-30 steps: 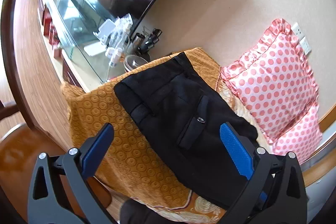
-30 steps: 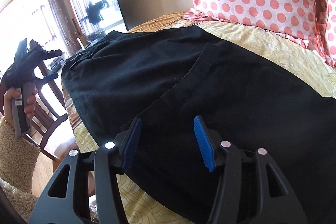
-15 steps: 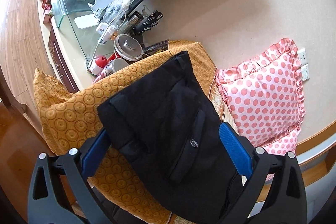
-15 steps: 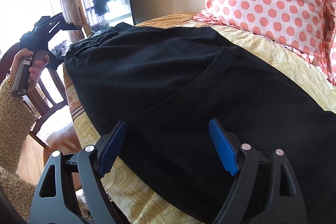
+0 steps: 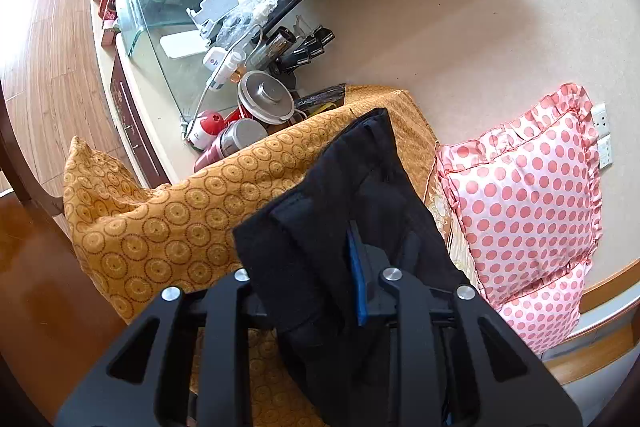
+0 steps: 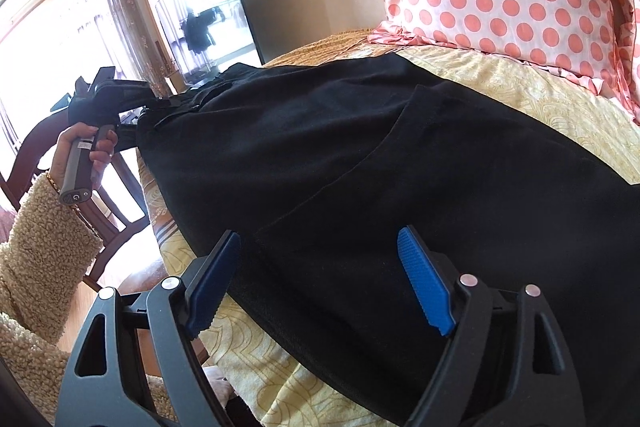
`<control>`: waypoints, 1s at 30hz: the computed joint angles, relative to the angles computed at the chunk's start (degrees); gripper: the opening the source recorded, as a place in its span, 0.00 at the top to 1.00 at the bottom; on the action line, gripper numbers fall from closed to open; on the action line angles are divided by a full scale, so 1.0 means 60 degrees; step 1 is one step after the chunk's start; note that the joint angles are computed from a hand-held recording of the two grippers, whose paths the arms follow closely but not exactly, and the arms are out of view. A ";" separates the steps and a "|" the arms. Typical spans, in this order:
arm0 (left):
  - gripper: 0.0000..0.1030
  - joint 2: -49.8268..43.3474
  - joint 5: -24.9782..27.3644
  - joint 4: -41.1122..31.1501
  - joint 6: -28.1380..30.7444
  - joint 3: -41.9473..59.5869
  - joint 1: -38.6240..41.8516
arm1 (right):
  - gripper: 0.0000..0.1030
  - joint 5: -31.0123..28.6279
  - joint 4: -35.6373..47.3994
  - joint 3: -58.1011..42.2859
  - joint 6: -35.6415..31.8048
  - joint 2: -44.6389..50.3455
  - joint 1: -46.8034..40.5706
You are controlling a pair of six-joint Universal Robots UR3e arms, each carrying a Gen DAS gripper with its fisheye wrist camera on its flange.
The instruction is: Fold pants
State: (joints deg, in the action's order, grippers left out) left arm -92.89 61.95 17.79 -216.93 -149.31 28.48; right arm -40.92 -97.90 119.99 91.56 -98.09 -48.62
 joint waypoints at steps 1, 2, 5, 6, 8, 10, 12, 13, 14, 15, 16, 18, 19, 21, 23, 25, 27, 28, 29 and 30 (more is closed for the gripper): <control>0.79 0.0067 0.0263 0.0015 -0.0059 0.0085 -0.0214 | 0.20 0.0016 0.0146 -0.0045 -0.0057 0.0020 -0.0040; 0.80 0.0140 0.0508 0.0034 -0.0105 0.0187 -0.0432 | 0.20 0.0035 0.0390 -0.0144 -0.0160 0.0072 -0.0108; 0.81 0.0560 0.1486 -0.0267 -0.0062 0.0727 -0.1358 | 0.20 0.0092 0.1353 -0.0571 -0.0567 0.0342 -0.0385; 0.81 0.0695 0.1804 -0.0412 0.0000 0.0971 -0.1729 | 0.20 0.0114 0.1794 -0.0749 -0.0804 0.0450 -0.0536; 0.81 0.0858 0.2307 -0.0678 0.0072 0.1516 -0.2467 | 0.20 0.0160 0.2570 -0.1045 -0.1259 0.0647 -0.0856; 0.81 0.0818 0.2771 -0.0987 0.0098 0.2235 -0.3277 | 0.20 0.0168 0.3462 -0.1407 -0.1789 0.0871 -0.1227; 0.81 0.0646 0.3221 -0.1383 0.0194 0.3099 -0.4151 | 0.20 0.0074 0.4540 -0.1945 -0.2426 0.1219 -0.1610; 0.81 0.0503 0.3446 -0.1599 0.0242 0.3571 -0.4601 | 0.18 0.0024 0.4981 -0.2176 -0.2695 0.1365 -0.1809; 0.81 0.0445 0.3607 -0.1848 0.0284 0.3990 -0.5007 | 0.17 0.0004 0.5391 -0.2347 -0.2990 0.1461 -0.2065; 0.81 0.0347 0.3728 -0.2088 0.0317 0.4445 -0.5403 | 0.15 0.0007 0.5786 -0.2499 -0.3288 0.1528 -0.2345; 0.81 0.0213 0.3856 -0.2312 0.0345 0.4920 -0.5802 | 0.12 0.0017 0.6186 -0.2650 -0.3598 0.1591 -0.2626; 0.81 -0.0179 0.4058 -0.2720 0.0443 0.5951 -0.6585 | 0.10 0.0040 0.6994 -0.3035 -0.4201 0.1761 -0.3177; 0.81 -0.0399 0.4114 -0.2876 0.0494 0.6433 -0.6946 | 0.10 0.0035 0.7421 -0.3293 -0.4507 0.1900 -0.3456; 0.81 -0.0951 0.4042 -0.3262 0.0569 0.7566 -0.7579 | 0.09 0.0046 0.8126 -0.3879 -0.4960 0.2336 -0.3868; 0.81 -0.1608 0.3885 -0.3699 0.0573 0.8799 -0.8133 | 0.09 0.0100 0.8654 -0.4401 -0.5186 0.2747 -0.4287; 0.81 -0.2466 0.3673 -0.4090 0.0610 1.0096 -0.8626 | 0.08 0.0170 0.9029 -0.4851 -0.5268 0.3130 -0.4697; 0.81 -0.3402 0.3590 -0.4619 0.0653 1.1489 -0.9130 | 0.08 0.0218 0.9361 -0.5325 -0.5358 0.3502 -0.5115; 0.81 -0.3912 0.3539 -0.4874 0.0660 1.2228 -0.9378 | 0.08 0.0225 0.9557 -0.5587 -0.5423 0.3704 -0.5310; 0.81 -0.4455 0.3398 -0.5147 0.0655 1.3016 -0.9595 | 0.08 0.0275 0.9694 -0.5895 -0.5442 0.3977 -0.5458; 0.81 -0.4998 0.3246 -0.5397 0.0621 1.3777 -0.9792 | 0.08 0.0320 0.9786 -0.6133 -0.5429 0.4180 -0.5639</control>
